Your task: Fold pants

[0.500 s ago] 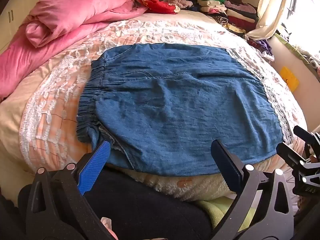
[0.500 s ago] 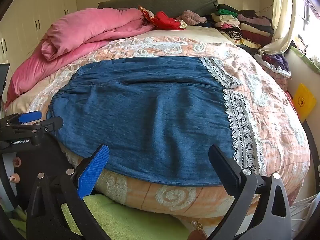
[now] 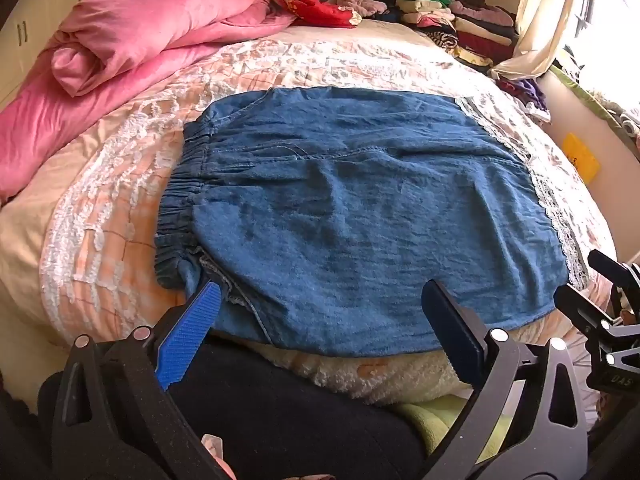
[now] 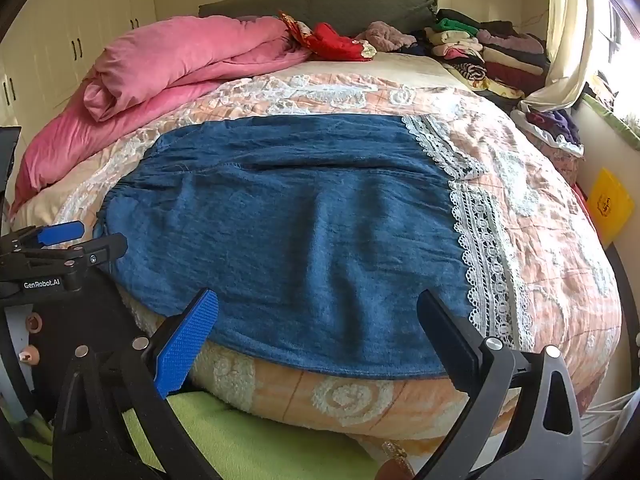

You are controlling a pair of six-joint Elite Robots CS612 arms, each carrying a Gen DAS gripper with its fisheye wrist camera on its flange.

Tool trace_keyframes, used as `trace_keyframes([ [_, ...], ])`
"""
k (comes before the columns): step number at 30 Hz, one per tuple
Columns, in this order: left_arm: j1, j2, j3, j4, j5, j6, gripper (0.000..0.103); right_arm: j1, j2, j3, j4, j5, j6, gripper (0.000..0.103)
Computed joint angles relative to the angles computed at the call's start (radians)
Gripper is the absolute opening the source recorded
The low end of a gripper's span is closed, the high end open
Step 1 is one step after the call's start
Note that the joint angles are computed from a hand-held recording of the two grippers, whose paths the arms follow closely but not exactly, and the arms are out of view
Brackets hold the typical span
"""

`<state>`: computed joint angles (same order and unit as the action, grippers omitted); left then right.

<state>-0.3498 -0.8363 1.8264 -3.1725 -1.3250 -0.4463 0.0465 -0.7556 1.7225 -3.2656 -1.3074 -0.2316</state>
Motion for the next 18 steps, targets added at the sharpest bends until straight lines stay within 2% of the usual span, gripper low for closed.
trace_keyframes([
  [10,0.018,0.017,-0.032,0.019,0.003,0.007,0.094,0.001,0.015,-0.051,0.03,0.035,-0.022,0.099],
  [18,0.041,0.033,-0.065,0.038,0.015,-0.004,0.094,0.019,0.057,-0.146,0.084,0.019,-0.053,0.099],
])
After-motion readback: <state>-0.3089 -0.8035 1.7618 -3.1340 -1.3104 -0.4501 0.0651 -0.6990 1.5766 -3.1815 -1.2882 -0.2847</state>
